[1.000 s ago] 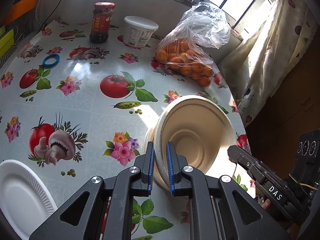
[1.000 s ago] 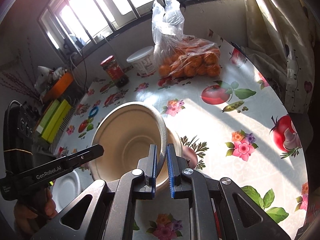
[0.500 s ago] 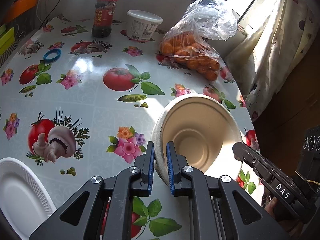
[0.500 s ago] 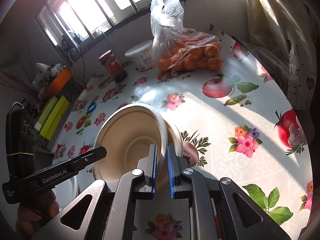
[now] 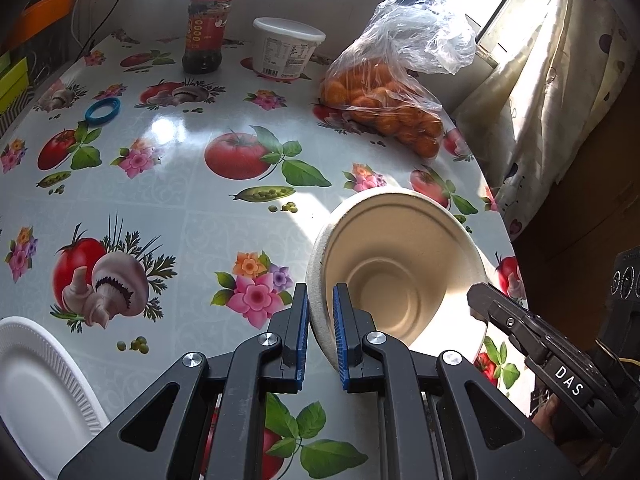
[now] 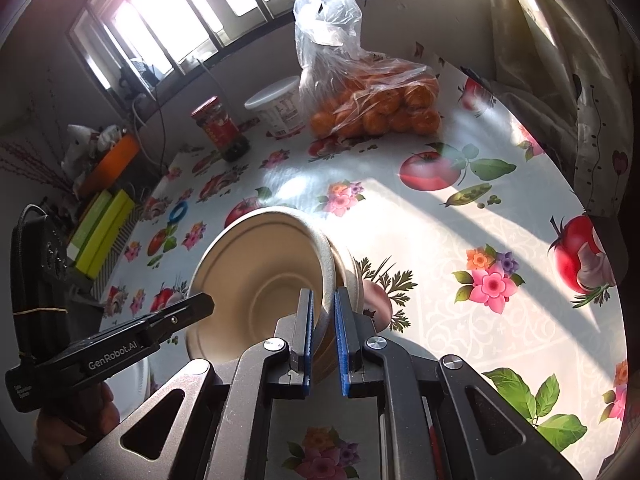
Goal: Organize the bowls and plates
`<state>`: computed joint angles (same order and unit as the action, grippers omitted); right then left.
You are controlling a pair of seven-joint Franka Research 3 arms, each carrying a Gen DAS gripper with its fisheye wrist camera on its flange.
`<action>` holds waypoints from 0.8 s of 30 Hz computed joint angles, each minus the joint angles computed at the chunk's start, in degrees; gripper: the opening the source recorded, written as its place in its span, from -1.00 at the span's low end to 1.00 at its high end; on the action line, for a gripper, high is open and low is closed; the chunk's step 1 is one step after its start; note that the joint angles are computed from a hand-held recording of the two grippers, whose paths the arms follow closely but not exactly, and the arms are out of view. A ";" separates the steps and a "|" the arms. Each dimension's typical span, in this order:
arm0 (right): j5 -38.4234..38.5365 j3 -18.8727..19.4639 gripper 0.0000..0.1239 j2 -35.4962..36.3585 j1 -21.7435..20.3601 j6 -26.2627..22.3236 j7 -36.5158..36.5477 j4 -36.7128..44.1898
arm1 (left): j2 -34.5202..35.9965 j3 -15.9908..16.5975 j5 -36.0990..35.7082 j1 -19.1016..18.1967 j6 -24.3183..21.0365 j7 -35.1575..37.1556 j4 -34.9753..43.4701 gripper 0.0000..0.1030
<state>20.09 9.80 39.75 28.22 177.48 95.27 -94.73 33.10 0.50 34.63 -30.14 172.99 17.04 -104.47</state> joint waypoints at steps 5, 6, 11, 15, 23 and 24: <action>0.13 0.00 -0.83 0.04 0.00 -0.13 0.08 -0.01 | 0.36 1.14 0.83 -1.13 -0.46 -0.81 0.53 -0.76; 0.06 -0.26 -0.83 0.02 0.19 -0.19 0.18 -0.02 | 0.50 0.94 0.89 -0.99 -0.60 -0.69 0.67 -0.76; 0.04 -0.33 -0.82 0.05 0.22 -0.20 0.17 0.03 | 0.65 0.86 1.06 -0.78 -0.24 -0.88 0.64 -0.76; -0.58 -1.87 -0.82 -0.14 1.47 -0.03 0.85 -0.21 | 0.71 1.04 1.26 -0.95 -0.13 -1.14 0.69 -0.76; -2.99 -6.19 -0.81 -0.54 5.26 0.07 3.72 -0.48 | 0.73 1.04 1.73 -0.95 -0.49 -1.35 0.88 -0.76; -3.24 -6.34 -0.81 -0.57 5.38 0.18 3.93 -0.54 | 0.71 1.03 1.81 -1.01 -0.63 -1.34 0.88 -0.76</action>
<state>16.85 3.46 39.18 33.60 177.65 99.20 -95.27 33.82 1.53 36.45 -31.15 172.36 15.70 -103.59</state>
